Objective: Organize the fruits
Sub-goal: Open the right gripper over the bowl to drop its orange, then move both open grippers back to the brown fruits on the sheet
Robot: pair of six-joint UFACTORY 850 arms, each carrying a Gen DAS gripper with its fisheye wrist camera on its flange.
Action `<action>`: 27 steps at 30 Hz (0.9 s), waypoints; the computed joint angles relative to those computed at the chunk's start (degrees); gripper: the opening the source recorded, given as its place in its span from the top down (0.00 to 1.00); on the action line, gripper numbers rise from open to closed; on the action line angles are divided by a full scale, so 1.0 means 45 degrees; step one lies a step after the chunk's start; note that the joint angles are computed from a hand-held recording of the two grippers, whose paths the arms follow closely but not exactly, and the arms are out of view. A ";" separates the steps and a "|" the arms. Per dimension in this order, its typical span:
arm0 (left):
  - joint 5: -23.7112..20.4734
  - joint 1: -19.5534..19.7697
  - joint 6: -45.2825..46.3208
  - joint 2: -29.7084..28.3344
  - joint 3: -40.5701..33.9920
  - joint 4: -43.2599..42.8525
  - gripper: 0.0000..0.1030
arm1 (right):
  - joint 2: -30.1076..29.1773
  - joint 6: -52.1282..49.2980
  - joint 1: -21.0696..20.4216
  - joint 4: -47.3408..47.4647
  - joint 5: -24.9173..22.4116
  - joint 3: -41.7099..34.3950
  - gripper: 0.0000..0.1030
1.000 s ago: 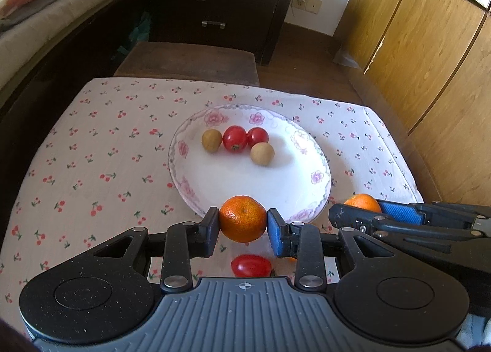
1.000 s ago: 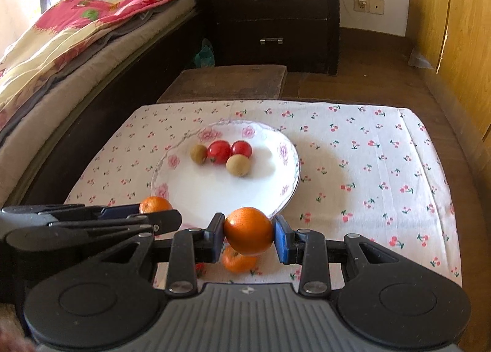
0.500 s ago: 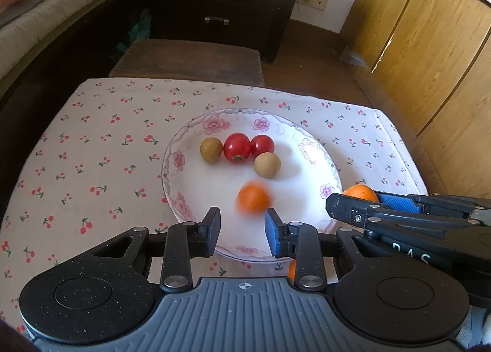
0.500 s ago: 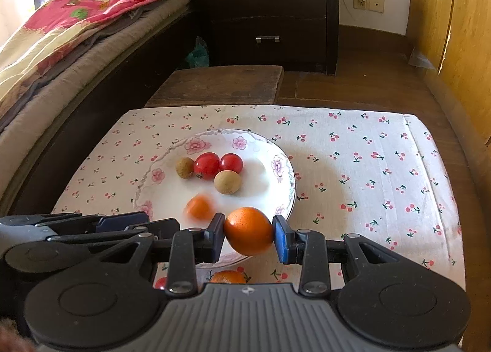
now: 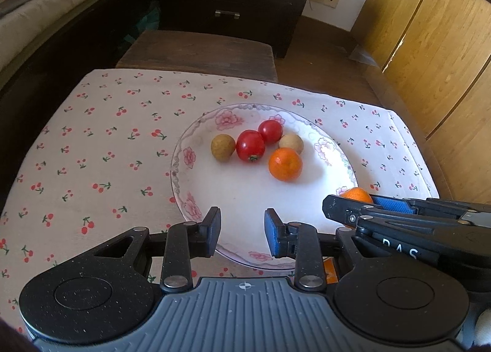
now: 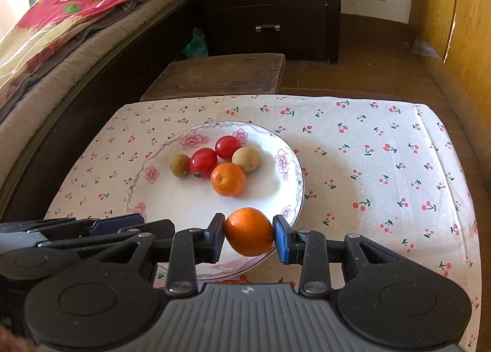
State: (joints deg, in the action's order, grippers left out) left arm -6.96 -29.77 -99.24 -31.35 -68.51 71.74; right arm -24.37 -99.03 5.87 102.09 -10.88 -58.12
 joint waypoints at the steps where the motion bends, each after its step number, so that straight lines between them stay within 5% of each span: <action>1: -0.0004 0.0000 -0.0097 0.0009 0.0008 0.0084 0.62 | 0.0015 -0.0121 -0.0001 0.0133 -0.0003 0.0009 0.66; 27: -0.0289 -0.0285 -0.1568 0.0391 0.0389 0.1809 0.64 | 0.0778 -0.2759 0.0155 0.2633 0.0533 0.0726 0.66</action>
State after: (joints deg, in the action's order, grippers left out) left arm -8.26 -31.05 -106.30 -29.59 -66.76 79.89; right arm -20.87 -111.44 6.57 113.93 -8.48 -54.85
